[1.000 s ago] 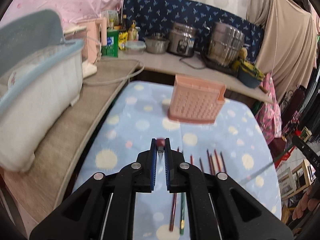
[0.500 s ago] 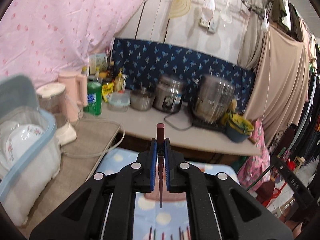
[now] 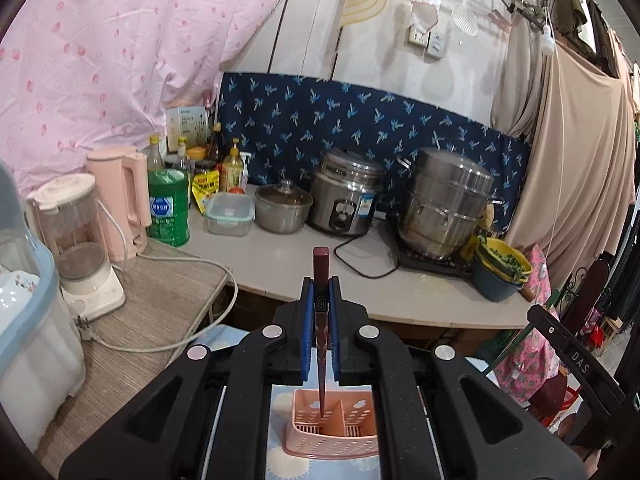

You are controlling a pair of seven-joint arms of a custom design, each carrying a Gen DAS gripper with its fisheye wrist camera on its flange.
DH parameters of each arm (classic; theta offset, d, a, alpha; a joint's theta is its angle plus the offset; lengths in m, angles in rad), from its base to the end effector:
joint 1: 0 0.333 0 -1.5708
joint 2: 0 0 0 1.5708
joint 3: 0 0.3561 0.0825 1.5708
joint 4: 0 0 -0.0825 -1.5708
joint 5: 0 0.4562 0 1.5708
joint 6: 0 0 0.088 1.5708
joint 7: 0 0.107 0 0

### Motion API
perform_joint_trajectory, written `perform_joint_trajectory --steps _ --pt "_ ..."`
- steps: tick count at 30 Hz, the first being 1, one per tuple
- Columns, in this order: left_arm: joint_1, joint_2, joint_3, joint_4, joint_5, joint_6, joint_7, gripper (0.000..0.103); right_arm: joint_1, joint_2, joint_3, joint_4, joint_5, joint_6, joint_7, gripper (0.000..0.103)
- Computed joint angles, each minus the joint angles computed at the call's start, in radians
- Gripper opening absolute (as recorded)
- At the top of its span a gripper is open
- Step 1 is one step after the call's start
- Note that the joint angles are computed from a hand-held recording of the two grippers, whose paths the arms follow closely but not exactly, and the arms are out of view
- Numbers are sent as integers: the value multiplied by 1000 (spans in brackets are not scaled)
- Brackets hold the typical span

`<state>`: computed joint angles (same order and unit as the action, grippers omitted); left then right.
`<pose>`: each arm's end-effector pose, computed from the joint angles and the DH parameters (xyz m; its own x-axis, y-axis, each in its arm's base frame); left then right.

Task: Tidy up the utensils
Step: 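Lift both chopsticks upright and drop them into the pink basket, opening both tools, then move both open tools back down over the remaining chopsticks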

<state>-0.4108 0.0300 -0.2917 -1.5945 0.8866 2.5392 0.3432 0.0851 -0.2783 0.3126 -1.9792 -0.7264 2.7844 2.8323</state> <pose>0.5237 -0.4506 0.7454 -0.1088 -0.9720 0.2084 -0.4322 -0.1425 -0.8904 0.5170 0.2787 0.7256 -0.0455 -0.9386 -0.3420 -0.3793 0.3330 -0.8633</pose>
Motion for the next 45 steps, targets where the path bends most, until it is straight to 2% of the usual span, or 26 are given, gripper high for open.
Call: perform_joint_trajectory --steps 9,12,15,16,17,22,26,30,35,38,41,45 --pt "4 39 18 -45 -78 22 22 7 51 69 -40 -33 23 8 -15 7" --pt "5 34 22 -63 -87 28 20 8 52 56 -39 -51 -5 -3 10 12" --pt "5 19 20 -83 -91 20 13 21 52 26 -39 -78 -14 -4 27 23" --pt "6 12 18 -90 -84 15 6 27 46 10 -34 -91 -19 -4 40 29" --pt "5 4 16 -99 -70 10 -7 33 41 -7 -30 -103 -21 -4 47 31" --pt "16 -71 -4 -179 -74 9 -23 40 18 -116 -6 -191 35 11 31 33" --pt "30 -158 -32 -269 -87 4 -33 52 22 -234 10 -289 122 18 -9 40" --pt "35 -253 -64 -370 -136 -11 -4 56 63 -362 26 -391 214 -24 -70 40" --pt "26 -384 -97 -520 -228 -40 29 61 159 -520 40 -519 364 -136 -125 41" --pt "-3 -455 -102 -614 -317 -60 63 61 217 -598 55 -584 458 -194 -139 41" --pt "-21 -512 -120 -687 -370 -92 76 61 257 -662 88 -635 534 -252 -148 41" --pt "-46 -569 -161 -755 -393 -163 77 61 289 -717 161 -668 593 -352 -161 41"
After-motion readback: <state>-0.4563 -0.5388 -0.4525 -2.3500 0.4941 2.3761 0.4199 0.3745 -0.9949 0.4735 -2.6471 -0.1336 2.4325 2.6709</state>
